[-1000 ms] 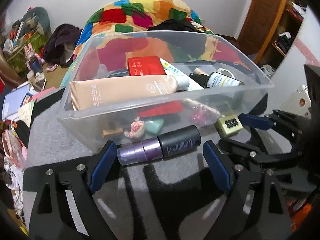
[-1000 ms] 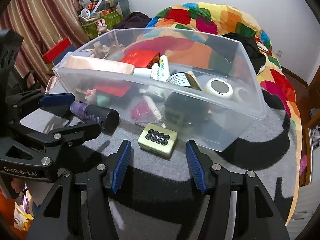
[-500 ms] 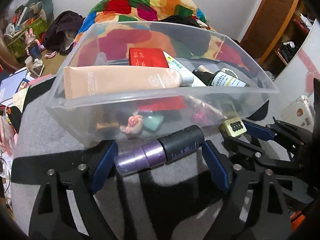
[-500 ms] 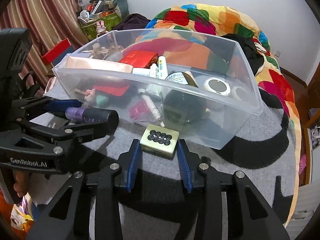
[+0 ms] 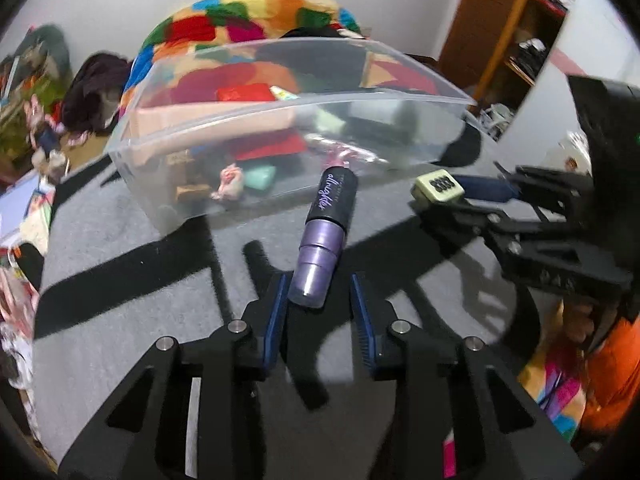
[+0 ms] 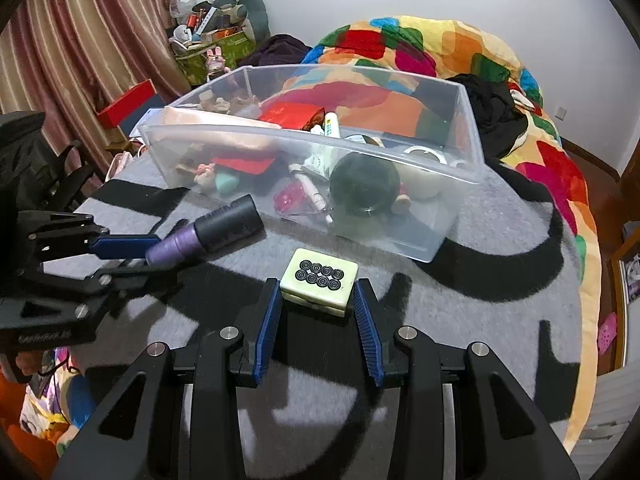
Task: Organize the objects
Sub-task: 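Grasp the purple-black cosmetic stick with the left tool while the right grasps the beige dotted box, then lower the cosmetic stick and dotted box into the clear box, open both tools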
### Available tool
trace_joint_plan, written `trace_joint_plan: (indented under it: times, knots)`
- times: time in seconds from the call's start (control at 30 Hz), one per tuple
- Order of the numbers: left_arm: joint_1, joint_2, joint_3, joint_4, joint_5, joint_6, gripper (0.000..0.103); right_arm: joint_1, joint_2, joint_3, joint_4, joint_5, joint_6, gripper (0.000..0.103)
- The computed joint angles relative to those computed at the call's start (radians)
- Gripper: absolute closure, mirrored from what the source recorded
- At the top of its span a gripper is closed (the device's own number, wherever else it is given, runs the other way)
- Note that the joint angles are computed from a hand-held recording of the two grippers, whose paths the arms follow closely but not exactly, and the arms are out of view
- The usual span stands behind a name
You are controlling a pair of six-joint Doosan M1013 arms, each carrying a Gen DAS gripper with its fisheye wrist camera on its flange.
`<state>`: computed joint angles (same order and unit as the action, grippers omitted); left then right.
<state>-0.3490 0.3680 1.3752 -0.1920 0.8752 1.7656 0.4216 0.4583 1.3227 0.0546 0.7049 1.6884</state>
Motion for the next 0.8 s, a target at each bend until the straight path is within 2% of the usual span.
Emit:
trace_joint_plan:
  times: [0.1,0.17,0.2,0.37,0.4,0.47,0.5,0.53,0.57,0.8]
  knots:
    - [-0.007,-0.010,0.003,0.035,-0.036,-0.002,0.064,0.002,-0.013,0.012,-0.013,-0.015,0.009,0.069]
    - [-0.008,-0.003,-0.009,0.037,-0.050,-0.006,0.047,0.002,-0.020,0.018,-0.018,-0.027,0.014,0.069]
    - [-0.008,0.008,-0.021,0.041,-0.055,-0.003,0.044,0.003,-0.024,0.021,-0.019,-0.033,0.017,0.069]
    - [-0.013,0.068,-0.088,0.052,-0.004,-0.010,0.042,0.002,-0.038,0.033,-0.007,-0.061,0.012,0.069]
    - [-0.012,0.083,-0.103,0.053,0.011,-0.019,0.043,0.001,-0.039,0.034,-0.005,-0.066,0.011,0.069]
    - [-0.009,0.102,-0.124,0.041,0.040,-0.026,0.061,0.001,-0.042,0.036,-0.003,-0.075,0.011,0.069]
    - [-0.009,0.097,-0.116,0.041,0.020,-0.025,0.065,0.001,-0.044,0.038,0.000,-0.080,0.010,0.069]
    - [-0.004,0.093,-0.113,0.013,0.017,-0.009,0.075,0.000,-0.046,0.039,0.003,-0.087,0.009,0.069]
    - [0.000,0.089,-0.108,-0.010,0.015,0.005,0.078,-0.001,-0.047,0.039,0.009,-0.091,0.005,0.069]
    - [0.006,0.030,-0.024,-0.032,-0.083,0.003,0.078,-0.005,-0.051,0.037,0.044,-0.124,-0.003,0.069]
